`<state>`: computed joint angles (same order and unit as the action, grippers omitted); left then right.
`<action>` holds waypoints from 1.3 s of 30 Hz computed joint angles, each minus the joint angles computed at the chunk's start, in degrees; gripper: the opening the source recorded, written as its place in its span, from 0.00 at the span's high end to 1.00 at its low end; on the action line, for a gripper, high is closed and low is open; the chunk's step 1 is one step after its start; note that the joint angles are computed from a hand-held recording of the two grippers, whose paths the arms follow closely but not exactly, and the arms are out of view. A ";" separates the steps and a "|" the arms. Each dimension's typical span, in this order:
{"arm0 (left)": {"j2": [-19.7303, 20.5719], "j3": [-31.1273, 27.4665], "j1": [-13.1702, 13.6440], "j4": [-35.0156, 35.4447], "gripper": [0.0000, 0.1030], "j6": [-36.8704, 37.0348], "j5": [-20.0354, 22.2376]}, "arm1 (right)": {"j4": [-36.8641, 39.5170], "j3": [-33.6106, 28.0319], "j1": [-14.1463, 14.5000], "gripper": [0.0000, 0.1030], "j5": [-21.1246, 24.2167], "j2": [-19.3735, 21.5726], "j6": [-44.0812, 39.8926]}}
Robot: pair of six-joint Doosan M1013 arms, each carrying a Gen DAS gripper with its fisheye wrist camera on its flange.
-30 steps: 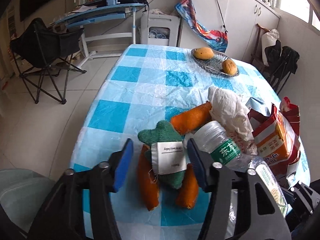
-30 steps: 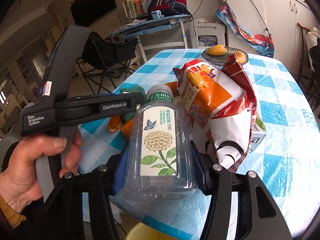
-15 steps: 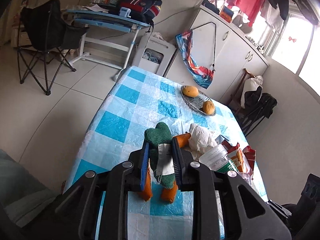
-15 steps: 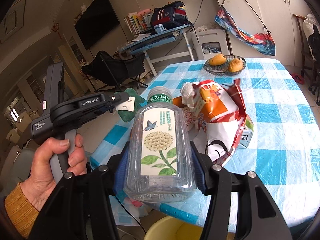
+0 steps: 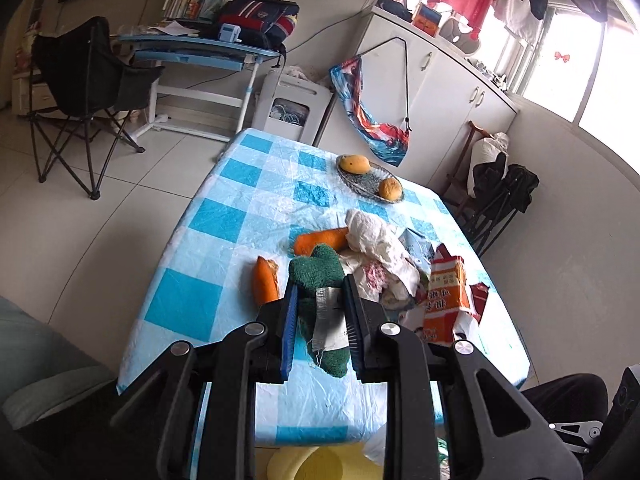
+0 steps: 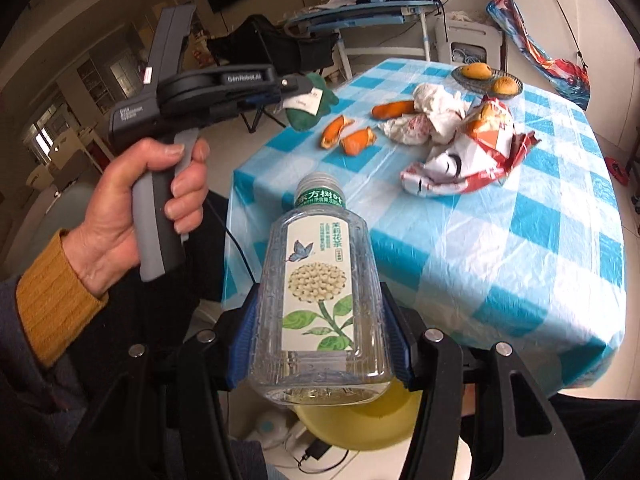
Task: Collect trash
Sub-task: 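Carry the bottle to the yellow bucket with the right gripper while the left gripper grasps the green plush toy, then release the bottle into the yellow bucket and withdraw both grippers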
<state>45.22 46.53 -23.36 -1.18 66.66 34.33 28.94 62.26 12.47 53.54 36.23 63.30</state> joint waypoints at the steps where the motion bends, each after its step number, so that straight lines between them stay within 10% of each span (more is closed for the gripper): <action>1: -0.49 0.93 -0.22 -0.62 0.80 1.12 -0.12 | -1.01 0.39 0.14 0.47 0.14 -0.10 0.55; 8: -3.63 6.92 -1.57 -4.82 0.80 7.91 0.10 | -7.37 0.47 0.80 0.46 1.88 1.10 8.47; 23: -2.92 5.78 -4.41 -14.94 0.75 31.31 13.48 | 2.11 10.07 -2.45 0.24 -22.99 -4.53 17.27; 31: -5.60 9.88 -5.07 2.16 0.28 13.44 3.34 | 1.98 10.72 -2.79 0.23 -25.12 -4.86 19.51; 39: -6.61 11.64 -4.96 20.91 0.14 -10.62 0.50 | -3.61 11.35 -1.37 0.21 -26.59 -5.62 18.46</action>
<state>38.61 58.18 -28.31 19.72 56.05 34.84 25.33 73.61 11.10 26.96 30.60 81.76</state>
